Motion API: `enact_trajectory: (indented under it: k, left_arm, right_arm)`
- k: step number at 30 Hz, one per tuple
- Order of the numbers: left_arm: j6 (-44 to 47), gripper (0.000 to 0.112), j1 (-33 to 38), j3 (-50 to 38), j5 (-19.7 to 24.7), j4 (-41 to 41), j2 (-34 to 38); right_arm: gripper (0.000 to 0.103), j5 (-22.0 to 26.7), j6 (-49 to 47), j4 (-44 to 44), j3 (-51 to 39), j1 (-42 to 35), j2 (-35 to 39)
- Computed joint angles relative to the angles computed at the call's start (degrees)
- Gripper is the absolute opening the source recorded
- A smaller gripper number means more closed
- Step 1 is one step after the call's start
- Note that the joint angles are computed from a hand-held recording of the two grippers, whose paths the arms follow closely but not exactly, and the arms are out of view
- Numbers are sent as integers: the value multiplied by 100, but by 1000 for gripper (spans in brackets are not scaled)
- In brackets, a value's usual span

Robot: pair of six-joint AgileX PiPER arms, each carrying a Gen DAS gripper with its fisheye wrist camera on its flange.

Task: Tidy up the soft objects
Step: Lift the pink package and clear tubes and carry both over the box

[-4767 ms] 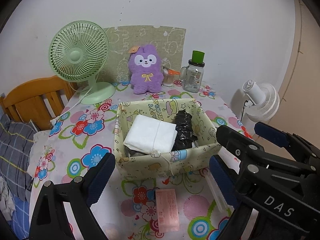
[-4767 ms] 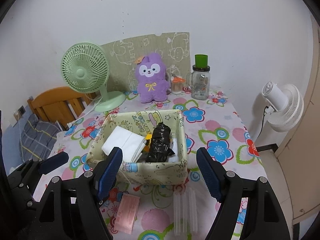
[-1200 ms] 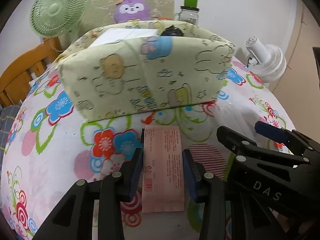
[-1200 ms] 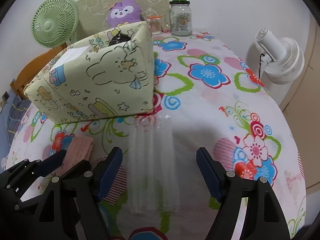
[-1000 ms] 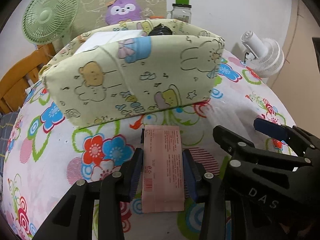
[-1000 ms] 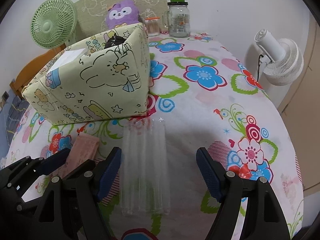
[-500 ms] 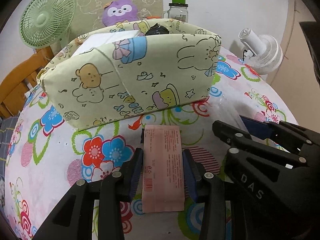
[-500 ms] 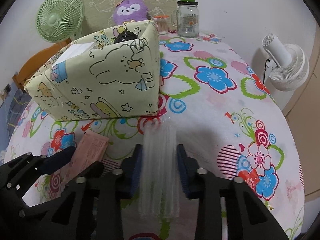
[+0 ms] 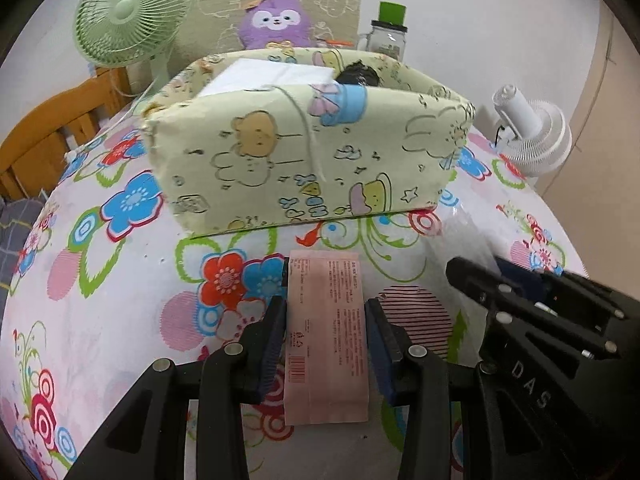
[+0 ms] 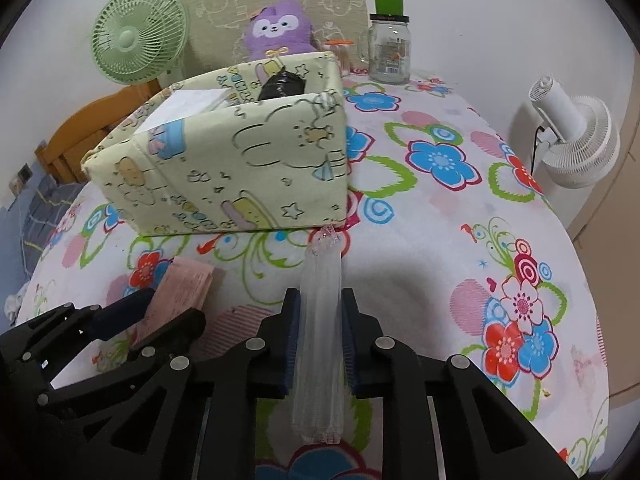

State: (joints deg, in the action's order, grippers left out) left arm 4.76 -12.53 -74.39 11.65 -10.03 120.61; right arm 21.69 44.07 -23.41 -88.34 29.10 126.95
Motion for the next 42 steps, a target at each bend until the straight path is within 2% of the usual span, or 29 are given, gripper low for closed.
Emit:
enact_trajectory:
  k: [14, 17, 20, 24, 31, 35, 42]
  left_arm:
    - [945, 40, 128, 728, -456, -932, -517]
    - [1485, 40, 161, 846, -489, -1470, -653]
    - [1090, 40, 166, 956, -546, -1094, -777]
    - [1319, 40, 219, 1056, -521, -1366, -923]
    - [975, 40, 242, 1190, -500, -906, -1179]
    - [1561, 40, 297, 1221, -459, -1431, -1317]
    - [1523, 40, 359, 1125, -297, -1301, -1502]
  right_arm:
    - [22, 138, 818, -732, 248, 339, -350]
    - [22, 137, 1080, -974, 357, 415, -475]
    - [22, 191, 1235, -1135, 401, 492, -556]
    - [22, 177, 1404, -1315, 517, 576, -697]
    - [22, 290, 1429, -1446, 573, 708, -882]
    - [22, 407, 1335, -1429, 491, 754, -912]
    - [22, 559, 1309, -1475, 360, 819, -992]
